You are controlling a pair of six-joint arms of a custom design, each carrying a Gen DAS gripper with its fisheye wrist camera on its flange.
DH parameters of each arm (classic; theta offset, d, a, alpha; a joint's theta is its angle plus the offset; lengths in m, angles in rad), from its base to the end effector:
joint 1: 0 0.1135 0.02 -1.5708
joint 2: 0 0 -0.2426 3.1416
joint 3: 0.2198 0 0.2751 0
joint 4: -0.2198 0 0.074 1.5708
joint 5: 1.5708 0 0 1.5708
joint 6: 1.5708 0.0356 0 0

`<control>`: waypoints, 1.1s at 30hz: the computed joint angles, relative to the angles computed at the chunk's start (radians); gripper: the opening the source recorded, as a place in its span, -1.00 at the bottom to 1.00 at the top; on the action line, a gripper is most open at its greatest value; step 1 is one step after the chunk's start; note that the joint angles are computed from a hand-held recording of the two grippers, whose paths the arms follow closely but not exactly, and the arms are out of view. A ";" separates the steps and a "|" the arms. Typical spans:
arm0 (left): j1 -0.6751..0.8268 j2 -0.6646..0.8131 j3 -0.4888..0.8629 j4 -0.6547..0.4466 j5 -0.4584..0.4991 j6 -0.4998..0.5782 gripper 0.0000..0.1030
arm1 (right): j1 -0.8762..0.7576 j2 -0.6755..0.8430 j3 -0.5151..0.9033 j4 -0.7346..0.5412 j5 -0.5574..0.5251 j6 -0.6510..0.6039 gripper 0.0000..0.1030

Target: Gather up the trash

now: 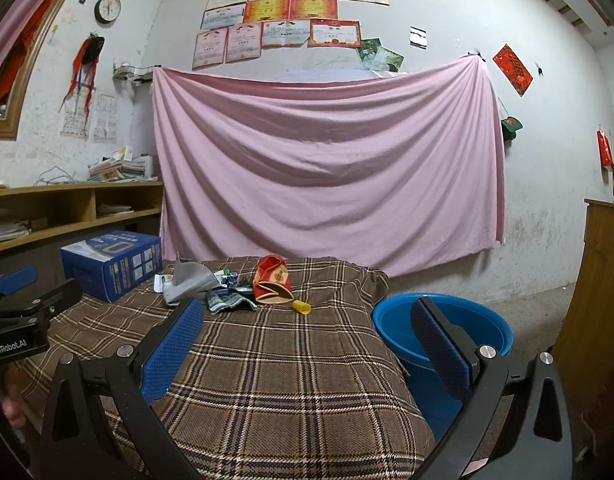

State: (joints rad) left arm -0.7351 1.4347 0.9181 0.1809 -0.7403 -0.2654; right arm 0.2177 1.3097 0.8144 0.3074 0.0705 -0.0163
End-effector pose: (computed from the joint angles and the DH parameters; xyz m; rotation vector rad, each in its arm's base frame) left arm 0.2719 -0.2135 0.2404 -0.0618 1.8154 -0.0003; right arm 0.3224 0.0688 0.2526 -0.1543 1.7522 0.0846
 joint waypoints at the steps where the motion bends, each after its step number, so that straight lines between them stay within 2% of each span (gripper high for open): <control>1: 0.000 -0.001 -0.001 0.000 0.000 0.001 0.96 | -0.001 0.001 -0.001 0.002 -0.001 0.000 1.00; 33: 0.000 0.001 -0.003 0.004 0.000 0.003 0.96 | 0.004 0.004 0.001 -0.008 -0.006 0.001 1.00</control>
State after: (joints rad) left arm -0.7352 1.4360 0.9155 0.1848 -0.7402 -0.2624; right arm 0.2220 1.3137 0.8154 0.2990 0.0649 -0.0154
